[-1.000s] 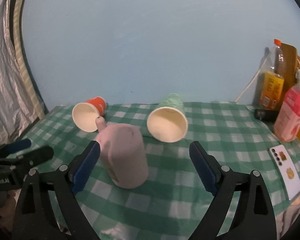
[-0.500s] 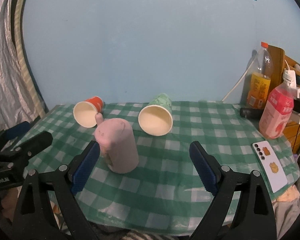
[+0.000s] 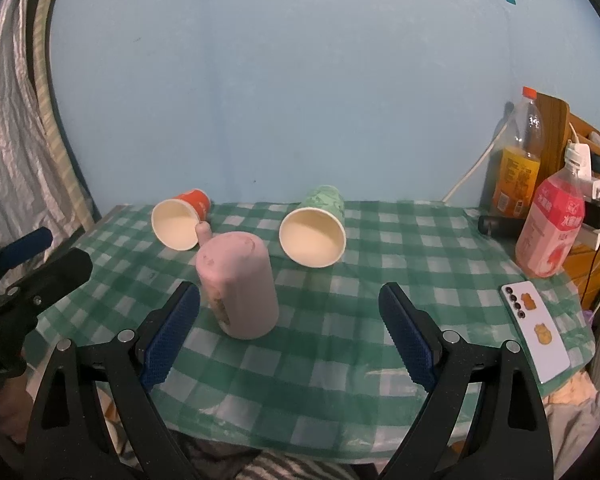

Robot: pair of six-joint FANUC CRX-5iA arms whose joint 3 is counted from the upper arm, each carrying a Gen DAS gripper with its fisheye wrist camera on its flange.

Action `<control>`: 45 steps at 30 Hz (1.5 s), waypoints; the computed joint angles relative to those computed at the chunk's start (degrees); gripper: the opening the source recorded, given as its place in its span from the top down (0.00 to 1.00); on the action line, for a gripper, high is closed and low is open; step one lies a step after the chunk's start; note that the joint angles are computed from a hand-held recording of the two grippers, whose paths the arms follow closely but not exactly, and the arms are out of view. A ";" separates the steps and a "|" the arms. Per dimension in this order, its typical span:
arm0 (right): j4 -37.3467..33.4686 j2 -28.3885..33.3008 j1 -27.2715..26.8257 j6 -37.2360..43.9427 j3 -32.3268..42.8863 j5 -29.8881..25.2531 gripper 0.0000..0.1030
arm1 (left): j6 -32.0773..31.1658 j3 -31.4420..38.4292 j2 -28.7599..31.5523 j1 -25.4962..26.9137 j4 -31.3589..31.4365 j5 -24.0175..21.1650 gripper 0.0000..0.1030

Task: Flip cup upside down

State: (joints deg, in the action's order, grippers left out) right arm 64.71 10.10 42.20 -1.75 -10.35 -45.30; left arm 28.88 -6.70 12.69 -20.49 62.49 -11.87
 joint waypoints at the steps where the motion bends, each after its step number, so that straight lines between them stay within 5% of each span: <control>1: -0.26 0.08 0.07 0.27 0.15 -0.04 0.13 | 3.44 0.91 0.19 0.76 -3.81 -1.10 0.00; 13: -1.90 0.72 0.33 1.57 1.16 0.05 0.13 | 19.05 5.73 1.37 3.13 -21.11 -4.56 0.01; 45: -2.89 1.21 0.55 2.00 1.65 0.05 0.13 | 26.22 8.42 2.19 3.80 -27.44 -7.72 0.00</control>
